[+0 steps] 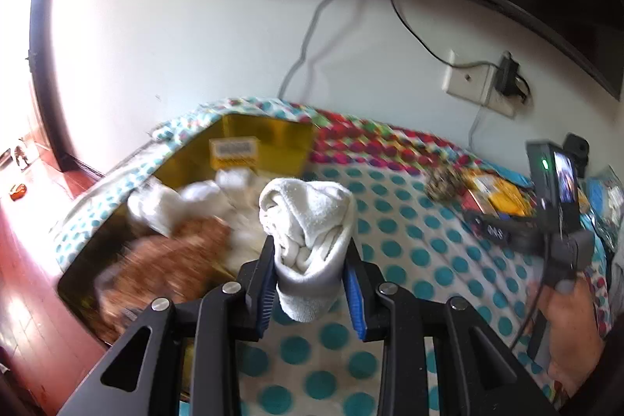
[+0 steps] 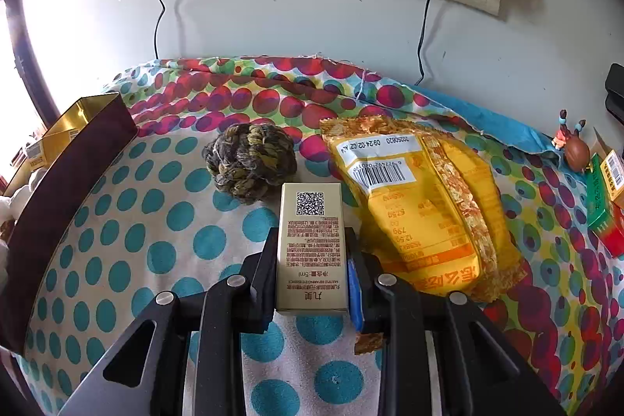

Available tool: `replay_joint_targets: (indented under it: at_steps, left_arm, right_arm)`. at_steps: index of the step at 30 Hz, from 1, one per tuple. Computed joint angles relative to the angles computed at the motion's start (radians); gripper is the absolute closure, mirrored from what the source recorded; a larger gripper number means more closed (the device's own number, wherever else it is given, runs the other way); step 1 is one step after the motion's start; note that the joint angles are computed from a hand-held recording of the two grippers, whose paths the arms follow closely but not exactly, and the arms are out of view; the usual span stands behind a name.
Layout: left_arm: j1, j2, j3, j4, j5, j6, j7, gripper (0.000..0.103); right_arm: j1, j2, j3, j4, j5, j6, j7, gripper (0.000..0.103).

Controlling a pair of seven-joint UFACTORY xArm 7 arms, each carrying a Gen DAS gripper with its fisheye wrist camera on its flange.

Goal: Organize objects
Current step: 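Lift the sock with left while right grasps the small cream box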

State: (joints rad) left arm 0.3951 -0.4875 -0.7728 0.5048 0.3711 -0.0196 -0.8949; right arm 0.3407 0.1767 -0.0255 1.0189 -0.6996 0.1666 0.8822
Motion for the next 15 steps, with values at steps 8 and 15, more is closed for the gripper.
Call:
replay_joint_targets:
  at_steps: [8,15]
  left_arm:
    - [0.039,0.033,0.130,0.087,0.078,0.166,0.024,0.071]
    - [0.044,0.150,0.161,0.161,0.191,0.250,-0.021,0.071]
  right_arm:
    - [0.007,0.003,0.005,0.002,0.021,-0.003,-0.017,0.076]
    - [0.012,0.005,0.005,0.005,0.020,0.004,-0.017,0.075]
